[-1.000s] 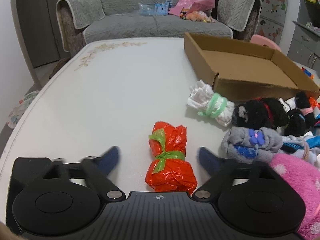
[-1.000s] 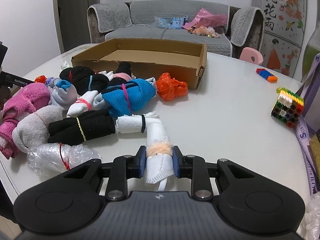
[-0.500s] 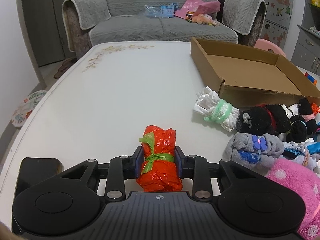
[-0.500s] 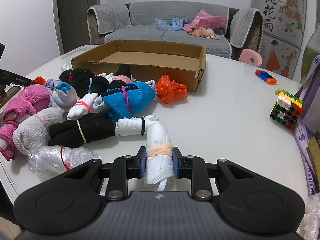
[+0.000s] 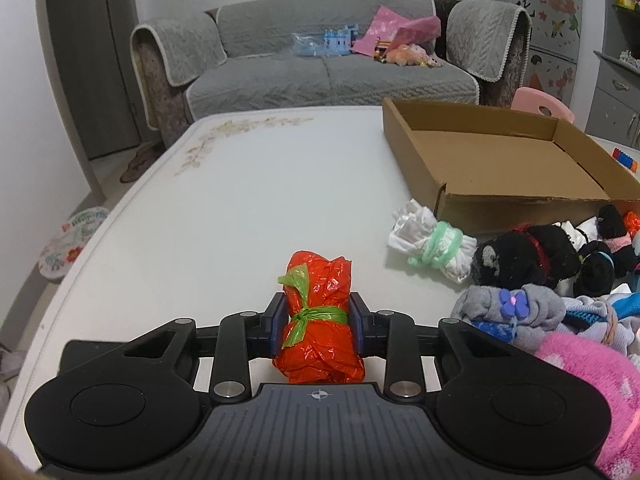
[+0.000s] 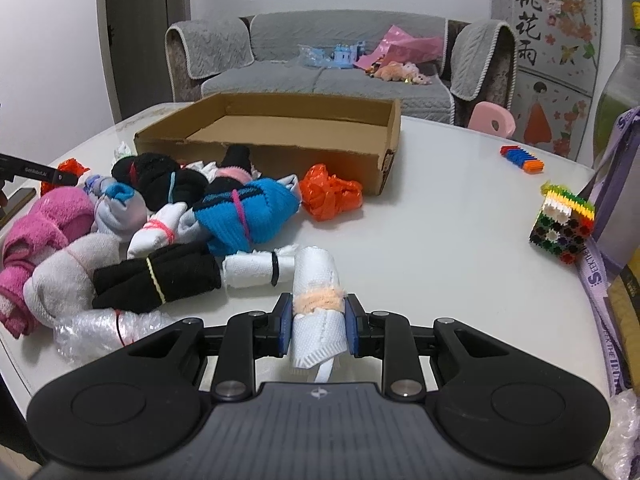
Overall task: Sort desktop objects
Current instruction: 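Grasp the red bundle with the left tool while the right tool grasps the white sock, drop both into box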
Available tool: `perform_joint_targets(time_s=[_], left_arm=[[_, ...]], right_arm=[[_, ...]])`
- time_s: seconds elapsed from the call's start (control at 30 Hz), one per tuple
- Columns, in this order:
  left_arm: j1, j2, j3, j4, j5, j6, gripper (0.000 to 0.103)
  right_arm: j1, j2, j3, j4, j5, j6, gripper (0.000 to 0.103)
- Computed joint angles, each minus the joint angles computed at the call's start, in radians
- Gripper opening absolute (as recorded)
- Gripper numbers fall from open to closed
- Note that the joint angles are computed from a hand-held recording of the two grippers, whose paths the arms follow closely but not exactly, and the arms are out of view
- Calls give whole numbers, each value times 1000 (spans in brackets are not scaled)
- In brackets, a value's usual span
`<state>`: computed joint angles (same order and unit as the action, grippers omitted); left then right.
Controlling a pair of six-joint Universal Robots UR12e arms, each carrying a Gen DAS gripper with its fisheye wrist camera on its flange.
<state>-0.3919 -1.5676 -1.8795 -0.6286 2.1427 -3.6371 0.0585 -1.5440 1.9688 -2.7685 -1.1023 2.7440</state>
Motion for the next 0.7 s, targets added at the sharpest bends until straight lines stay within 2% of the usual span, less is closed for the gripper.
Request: perform_joint_targets(time_s=[0.17,0.3,0.43,0.63,0.7], left_arm=[[-11,-9,12,30,21,14,38],[-30,-27,33,45,75,47,38],[-39,-40,49,70,82,73,38],[-29,-70,97,86,49,107,38],[-19,-83,120,98,18,120,38]], right_arm=[[-3,5,-7,-31,7,37,24],[-2,11,-17,-53,19,71,24],[3,20,-32,-76,31,100,24],[18,47,-84,-103,60,126,24],[25,64,-119,-114,79,148,24]])
